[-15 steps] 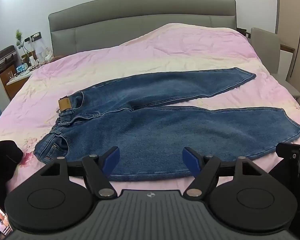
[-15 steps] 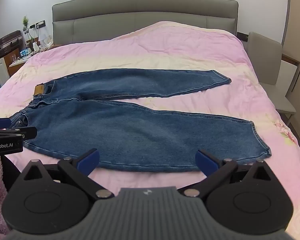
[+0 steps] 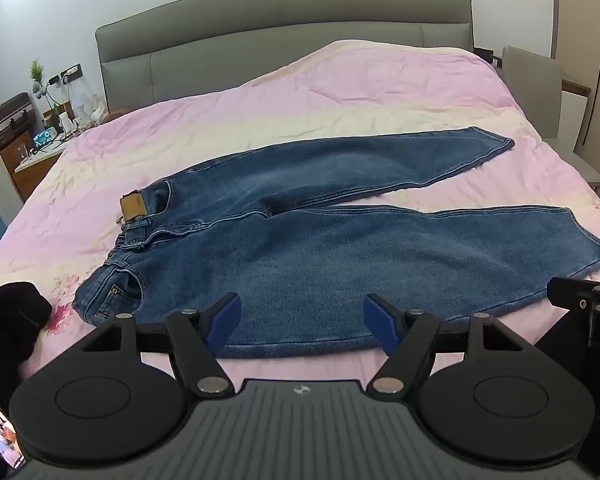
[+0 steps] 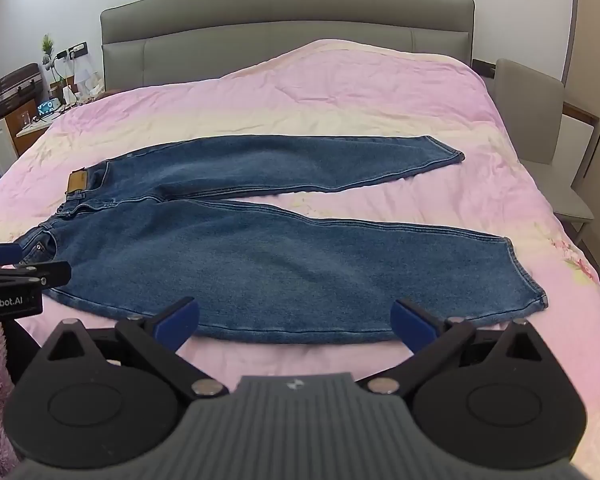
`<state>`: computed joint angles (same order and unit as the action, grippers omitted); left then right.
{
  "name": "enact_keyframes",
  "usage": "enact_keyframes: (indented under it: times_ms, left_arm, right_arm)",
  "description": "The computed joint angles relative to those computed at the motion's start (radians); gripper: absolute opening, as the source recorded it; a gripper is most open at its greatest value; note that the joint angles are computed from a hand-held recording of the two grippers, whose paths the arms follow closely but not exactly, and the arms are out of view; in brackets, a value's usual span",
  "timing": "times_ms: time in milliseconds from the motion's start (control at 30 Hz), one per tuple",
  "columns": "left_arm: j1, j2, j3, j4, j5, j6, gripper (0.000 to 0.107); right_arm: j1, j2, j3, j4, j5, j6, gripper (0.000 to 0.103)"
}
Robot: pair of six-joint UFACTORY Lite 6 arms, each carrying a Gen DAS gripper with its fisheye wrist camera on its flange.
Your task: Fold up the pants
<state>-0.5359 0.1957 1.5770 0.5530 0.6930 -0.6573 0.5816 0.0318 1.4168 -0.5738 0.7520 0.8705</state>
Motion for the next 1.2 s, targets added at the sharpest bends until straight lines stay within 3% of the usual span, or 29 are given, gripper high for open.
enact_keyframes:
  times_ms: [467,1200]
  left_arm:
    - [0.01,0.013,0.023,-0.055,0.012,0.035,0.076]
    - [0.01,0.018,0.025,-0.041,0.033,0.009,0.076]
  right_arm:
    - [-0.025,0.014,0.015,0.069,-0.006,-0.046,0.098]
    - [-0.031,0.035,0.028,0.099,0.003,-0.075,0.098]
